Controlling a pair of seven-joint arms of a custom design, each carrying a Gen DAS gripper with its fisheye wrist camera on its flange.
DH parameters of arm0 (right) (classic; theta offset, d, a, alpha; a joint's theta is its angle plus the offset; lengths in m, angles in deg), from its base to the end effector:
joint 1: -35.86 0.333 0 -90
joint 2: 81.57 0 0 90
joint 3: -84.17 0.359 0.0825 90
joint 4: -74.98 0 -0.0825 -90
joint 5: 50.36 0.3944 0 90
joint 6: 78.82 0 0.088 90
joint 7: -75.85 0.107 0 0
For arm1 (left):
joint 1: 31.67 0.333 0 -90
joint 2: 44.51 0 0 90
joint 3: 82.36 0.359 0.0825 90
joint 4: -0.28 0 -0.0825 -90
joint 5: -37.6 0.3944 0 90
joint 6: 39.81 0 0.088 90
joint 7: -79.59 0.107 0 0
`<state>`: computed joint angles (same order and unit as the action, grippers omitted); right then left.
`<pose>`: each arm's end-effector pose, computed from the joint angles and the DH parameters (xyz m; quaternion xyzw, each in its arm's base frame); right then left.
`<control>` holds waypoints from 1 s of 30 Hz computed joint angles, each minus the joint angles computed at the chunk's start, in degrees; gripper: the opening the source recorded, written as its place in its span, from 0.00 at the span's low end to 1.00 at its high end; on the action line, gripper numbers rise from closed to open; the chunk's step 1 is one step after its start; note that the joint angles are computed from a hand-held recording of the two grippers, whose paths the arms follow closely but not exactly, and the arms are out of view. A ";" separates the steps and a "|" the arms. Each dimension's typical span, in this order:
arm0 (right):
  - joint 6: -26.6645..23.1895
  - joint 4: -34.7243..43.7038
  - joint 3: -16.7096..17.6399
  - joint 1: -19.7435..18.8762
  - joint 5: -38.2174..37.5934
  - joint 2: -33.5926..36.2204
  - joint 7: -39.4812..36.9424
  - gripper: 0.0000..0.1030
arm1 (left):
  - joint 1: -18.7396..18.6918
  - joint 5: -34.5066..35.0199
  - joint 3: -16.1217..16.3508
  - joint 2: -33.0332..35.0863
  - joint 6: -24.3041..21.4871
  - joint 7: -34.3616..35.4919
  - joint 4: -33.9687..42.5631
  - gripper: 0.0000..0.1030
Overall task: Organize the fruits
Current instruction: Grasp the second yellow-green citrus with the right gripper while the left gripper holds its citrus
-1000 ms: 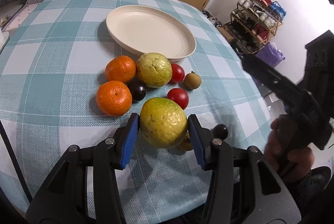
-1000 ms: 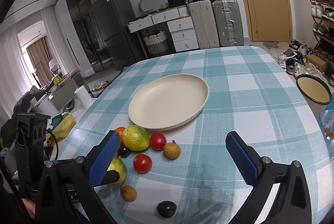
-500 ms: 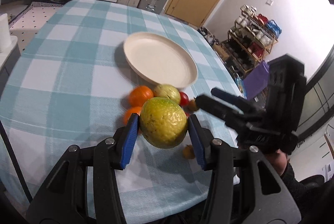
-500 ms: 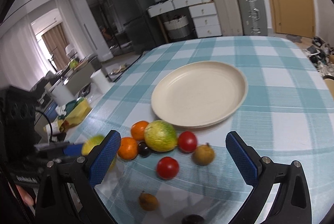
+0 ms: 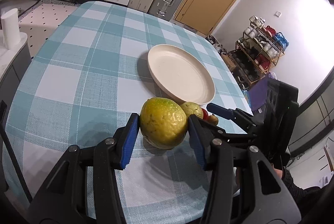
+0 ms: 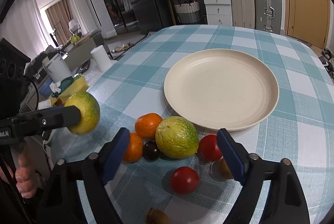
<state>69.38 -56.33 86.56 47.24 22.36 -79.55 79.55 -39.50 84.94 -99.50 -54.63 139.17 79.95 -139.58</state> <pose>0.5309 0.1119 0.3880 -0.8355 0.3875 -0.0456 0.3870 0.4209 -0.2720 0.4804 -0.7287 0.5435 -0.4014 0.1117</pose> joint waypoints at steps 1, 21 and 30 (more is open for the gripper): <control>0.29 0.13 0.09 0.12 -0.41 0.24 0.31 0.80 | 0.10 0.02 0.09 0.36 0.11 0.11 0.16 0.43; 4.91 0.01 1.01 1.46 -3.19 1.28 -0.91 0.48 | -1.12 -0.60 1.97 4.27 -0.03 0.99 2.88 0.44; -5.87 0.87 -0.87 -1.55 1.67 0.08 -2.53 0.47 | -3.10 -4.19 3.38 6.57 -1.45 5.74 5.59 0.44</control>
<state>63.51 -55.45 85.69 45.69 24.03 -79.47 77.02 -42.59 80.75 -96.12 -48.06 137.71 85.69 -133.99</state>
